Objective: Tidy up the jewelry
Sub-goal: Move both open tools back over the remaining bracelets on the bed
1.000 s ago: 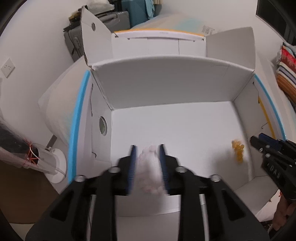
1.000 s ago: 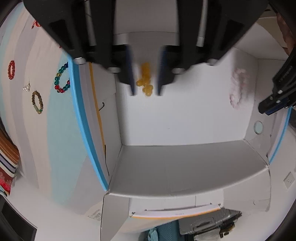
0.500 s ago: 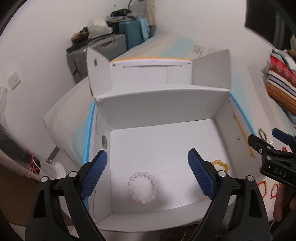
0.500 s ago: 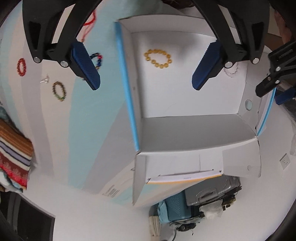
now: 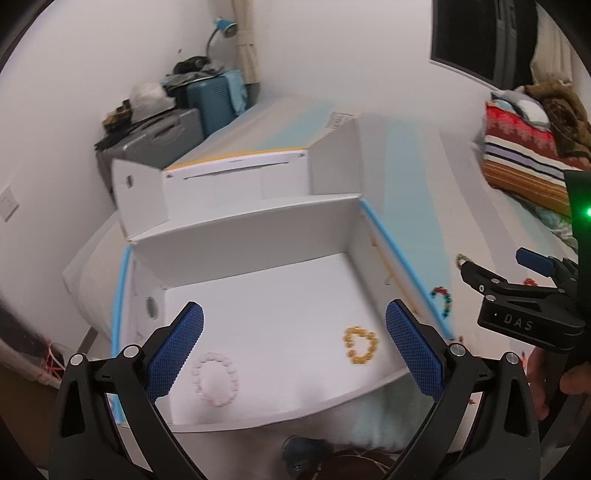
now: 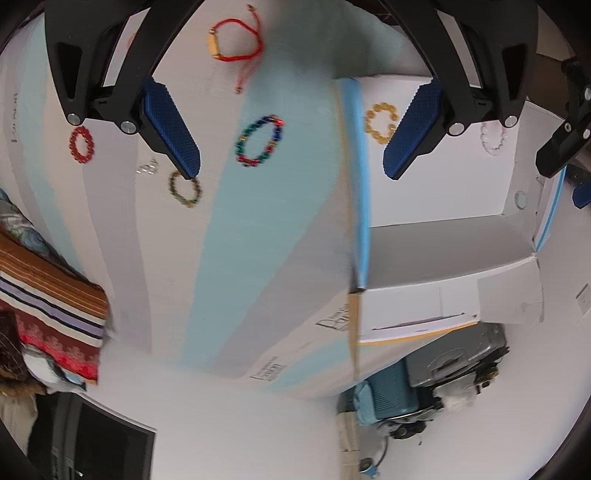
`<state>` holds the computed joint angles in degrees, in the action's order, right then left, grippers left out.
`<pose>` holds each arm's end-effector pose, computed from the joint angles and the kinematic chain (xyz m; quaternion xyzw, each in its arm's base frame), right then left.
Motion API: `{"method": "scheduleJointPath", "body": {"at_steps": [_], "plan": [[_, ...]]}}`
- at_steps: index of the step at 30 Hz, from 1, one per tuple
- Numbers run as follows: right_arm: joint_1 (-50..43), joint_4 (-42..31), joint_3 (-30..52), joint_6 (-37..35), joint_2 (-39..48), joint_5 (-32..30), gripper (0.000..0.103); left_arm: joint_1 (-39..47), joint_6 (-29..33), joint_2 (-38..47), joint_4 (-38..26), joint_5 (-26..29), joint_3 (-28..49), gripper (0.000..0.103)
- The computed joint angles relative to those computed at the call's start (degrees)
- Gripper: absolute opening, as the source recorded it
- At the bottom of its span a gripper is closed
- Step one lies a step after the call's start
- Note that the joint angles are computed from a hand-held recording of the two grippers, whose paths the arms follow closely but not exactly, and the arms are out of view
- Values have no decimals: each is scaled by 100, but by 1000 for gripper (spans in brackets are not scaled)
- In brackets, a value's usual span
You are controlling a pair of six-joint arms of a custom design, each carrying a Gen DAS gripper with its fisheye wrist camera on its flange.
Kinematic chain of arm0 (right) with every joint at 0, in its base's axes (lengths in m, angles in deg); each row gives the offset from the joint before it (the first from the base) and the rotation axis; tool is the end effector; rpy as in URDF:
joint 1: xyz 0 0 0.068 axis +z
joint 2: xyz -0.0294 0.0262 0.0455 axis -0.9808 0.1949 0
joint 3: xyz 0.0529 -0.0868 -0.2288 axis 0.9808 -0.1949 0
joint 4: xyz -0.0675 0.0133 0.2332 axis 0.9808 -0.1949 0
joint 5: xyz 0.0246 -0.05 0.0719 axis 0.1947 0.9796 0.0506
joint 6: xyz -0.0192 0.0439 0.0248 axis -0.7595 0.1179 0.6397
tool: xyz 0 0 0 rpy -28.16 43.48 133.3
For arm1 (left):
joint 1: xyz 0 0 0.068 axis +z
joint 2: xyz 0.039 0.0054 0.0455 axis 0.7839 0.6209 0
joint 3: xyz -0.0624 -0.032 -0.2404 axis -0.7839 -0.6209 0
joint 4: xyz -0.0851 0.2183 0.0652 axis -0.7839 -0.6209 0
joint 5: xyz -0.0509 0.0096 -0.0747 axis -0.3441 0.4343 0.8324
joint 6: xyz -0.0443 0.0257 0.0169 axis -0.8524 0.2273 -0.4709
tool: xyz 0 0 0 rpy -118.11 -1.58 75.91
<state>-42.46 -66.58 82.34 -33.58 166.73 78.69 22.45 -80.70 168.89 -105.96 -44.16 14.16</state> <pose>0.2744 0.1806 0.2869 0.0469 0.9331 -0.0410 0.3543 0.2583 -0.1354 0.3091 0.1005 0.9205 -0.0336 0.3760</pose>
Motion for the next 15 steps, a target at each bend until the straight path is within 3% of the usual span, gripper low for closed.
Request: {"method": "scheduleJointPath", "body": {"at_steps": [15], "plan": [[-1732,273,-1998,-694,-2041,-559,96,-1410,-398,1201,8,-409,975,97]]}}
